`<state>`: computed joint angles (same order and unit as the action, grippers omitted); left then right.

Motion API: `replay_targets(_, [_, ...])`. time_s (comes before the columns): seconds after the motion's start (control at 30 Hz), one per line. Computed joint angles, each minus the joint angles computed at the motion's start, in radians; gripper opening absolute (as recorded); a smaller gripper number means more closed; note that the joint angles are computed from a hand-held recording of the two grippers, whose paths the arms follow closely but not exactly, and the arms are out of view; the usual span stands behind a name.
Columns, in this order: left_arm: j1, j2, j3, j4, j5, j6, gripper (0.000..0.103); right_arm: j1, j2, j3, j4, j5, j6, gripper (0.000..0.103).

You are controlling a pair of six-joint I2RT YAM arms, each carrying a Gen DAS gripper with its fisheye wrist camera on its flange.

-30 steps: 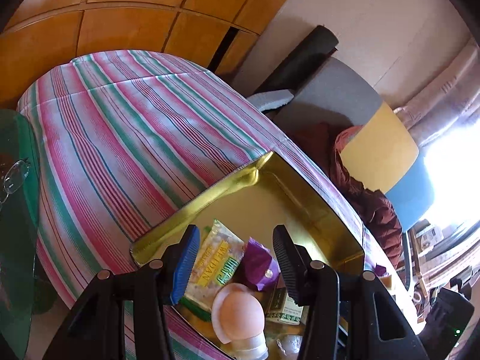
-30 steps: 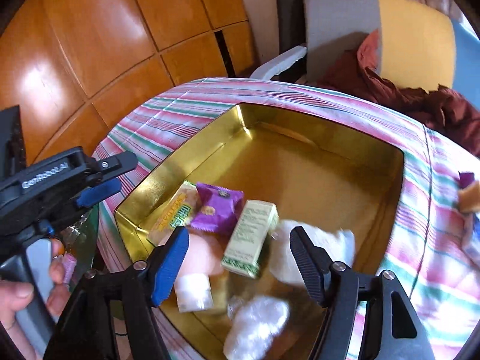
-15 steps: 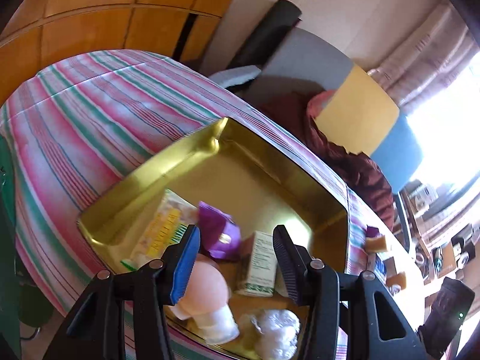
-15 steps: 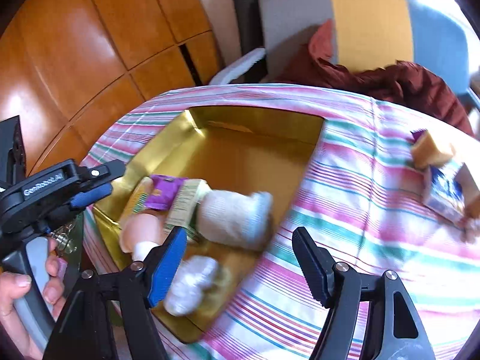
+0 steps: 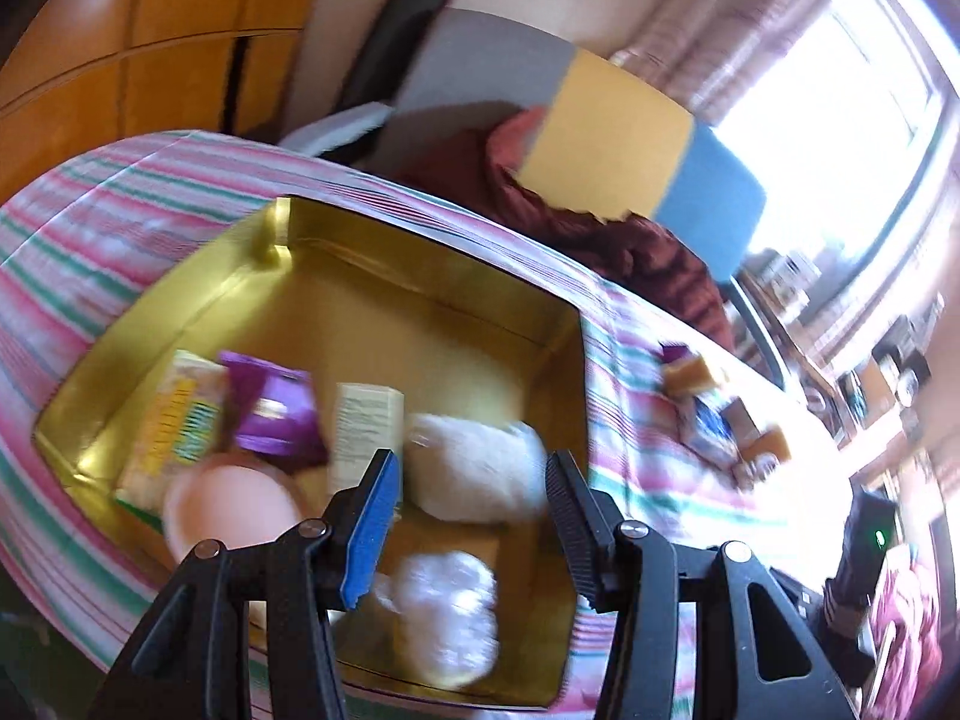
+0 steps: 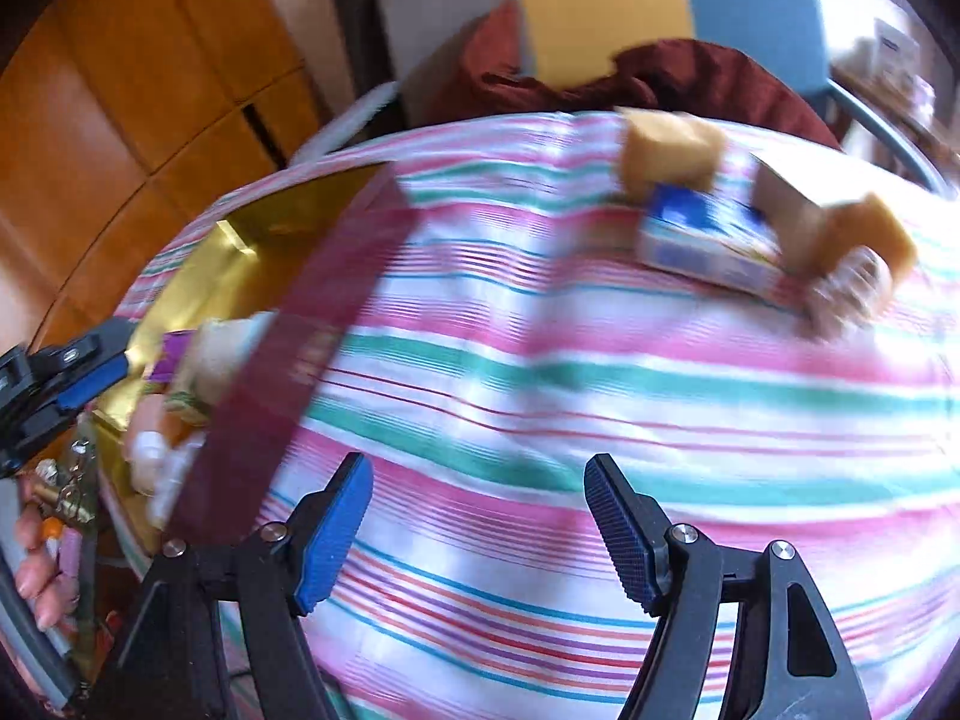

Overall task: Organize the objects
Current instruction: 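Withdraw the right tool from the tray toward the yellow sponge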

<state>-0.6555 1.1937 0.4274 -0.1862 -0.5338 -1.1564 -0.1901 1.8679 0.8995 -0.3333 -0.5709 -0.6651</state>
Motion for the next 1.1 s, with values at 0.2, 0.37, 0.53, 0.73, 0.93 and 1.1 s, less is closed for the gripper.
replay_targets(0.2, [-0.091,0.142,0.071,0.094,0.016,0.073,0.051,-0.093,0.101,0.140,0.042,0.038,0.030,0.074])
replay_targets(0.37, [-0.154,0.228,0.123,0.122,0.023,0.086,0.051,-0.135,0.186,0.308,0.087,0.065,0.174,0.074])
replay_targets(0.53, [-0.200,0.271,0.153,0.114,0.014,0.066,0.051,-0.131,0.299,0.518,0.056,0.116,0.314,0.076])
replay_targets(0.73, [-0.221,0.294,0.162,0.100,0.016,0.044,0.051,-0.127,0.449,0.764,-0.036,0.198,0.350,0.079])
replay_targets(0.93, [-0.243,0.301,0.168,0.084,-0.010,0.019,0.051,-0.213,0.486,0.836,-0.110,0.219,0.291,0.079])
replay_targets(1.1, [-0.246,0.343,0.200,0.113,0.002,0.055,0.052,-0.266,0.443,0.781,-0.108,0.150,0.181,0.079])
